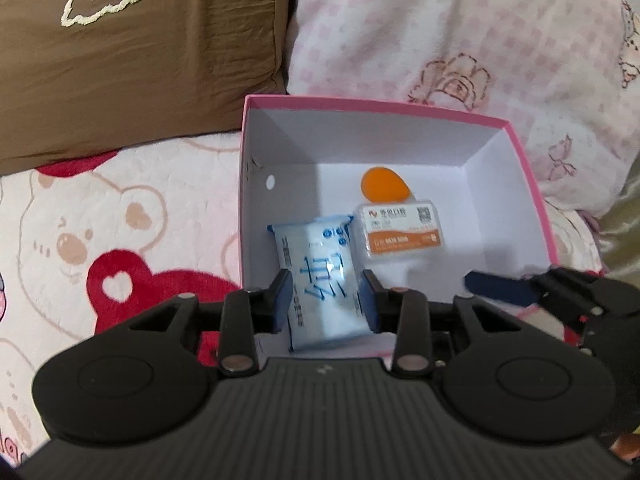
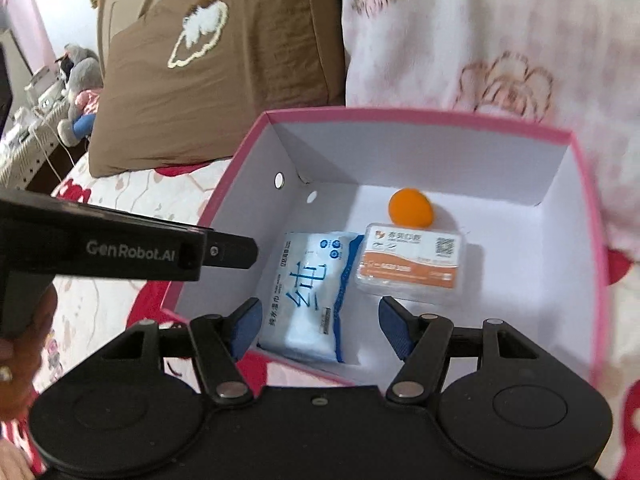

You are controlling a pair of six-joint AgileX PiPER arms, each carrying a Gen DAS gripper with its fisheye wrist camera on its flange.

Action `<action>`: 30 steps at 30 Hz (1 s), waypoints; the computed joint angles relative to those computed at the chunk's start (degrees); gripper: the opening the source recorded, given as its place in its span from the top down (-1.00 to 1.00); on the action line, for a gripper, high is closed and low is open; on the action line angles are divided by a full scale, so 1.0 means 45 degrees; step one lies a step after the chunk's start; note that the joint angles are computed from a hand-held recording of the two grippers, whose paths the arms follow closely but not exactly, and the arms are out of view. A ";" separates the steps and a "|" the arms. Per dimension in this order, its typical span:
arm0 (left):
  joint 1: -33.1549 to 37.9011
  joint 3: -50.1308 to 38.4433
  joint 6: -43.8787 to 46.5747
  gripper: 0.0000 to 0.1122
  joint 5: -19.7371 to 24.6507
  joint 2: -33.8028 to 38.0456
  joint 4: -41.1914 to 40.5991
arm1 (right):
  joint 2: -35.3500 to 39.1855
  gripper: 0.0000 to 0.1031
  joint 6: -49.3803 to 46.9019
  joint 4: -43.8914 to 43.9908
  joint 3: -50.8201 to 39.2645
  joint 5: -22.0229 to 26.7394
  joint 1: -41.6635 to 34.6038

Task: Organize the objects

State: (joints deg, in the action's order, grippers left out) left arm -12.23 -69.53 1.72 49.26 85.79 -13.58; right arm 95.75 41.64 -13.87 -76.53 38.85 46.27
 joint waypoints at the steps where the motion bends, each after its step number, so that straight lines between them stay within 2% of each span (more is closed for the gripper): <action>1: 0.0026 -0.0045 0.0038 0.27 0.0241 -0.0118 -0.0014 | -0.0209 -0.39 0.0306 -0.0472 0.0016 0.0305 0.0229; 3: -0.0002 -0.0143 0.0078 0.24 0.0678 -0.0378 0.0095 | -0.0640 -0.61 0.0721 -0.1012 0.0110 0.0753 0.0592; 6: 0.0067 -0.0118 0.0322 0.08 0.1160 -0.0862 0.0065 | -0.1250 -0.78 0.1356 -0.1800 0.0367 0.1079 0.1106; 9: 0.0211 0.0017 0.0507 -0.05 0.1572 -0.1410 0.0012 | -0.1648 -0.79 0.2201 -0.3005 0.0397 0.1912 0.1830; 12: 0.0081 0.0269 0.0499 -0.14 0.1795 -0.2102 0.0429 | -0.1968 -0.79 0.2749 -0.3401 0.0300 0.2777 0.2347; 16: 0.0116 0.0345 0.0638 -0.21 0.2400 -0.2758 0.0369 | -0.2932 -0.86 0.4227 -0.3960 0.0847 0.2960 0.2989; 17: 0.0055 0.0331 0.0583 -0.36 0.2550 -0.2898 0.0431 | -0.3014 -0.90 0.4365 -0.4007 0.0848 0.3083 0.3119; 24: -0.0346 0.0336 0.0465 -0.64 0.3347 -0.3803 0.0645 | -0.3522 -0.92 0.3988 -0.3490 0.0433 0.4272 0.3672; 30: -0.0606 0.0524 -0.0362 -0.69 0.3766 -0.4876 0.1131 | -0.4014 -0.92 0.3694 -0.3004 0.0119 0.5298 0.4212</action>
State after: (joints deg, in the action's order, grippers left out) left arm -14.95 -67.17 0.09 66.21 63.84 -8.49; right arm 77.69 58.27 -27.39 -76.00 62.69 65.23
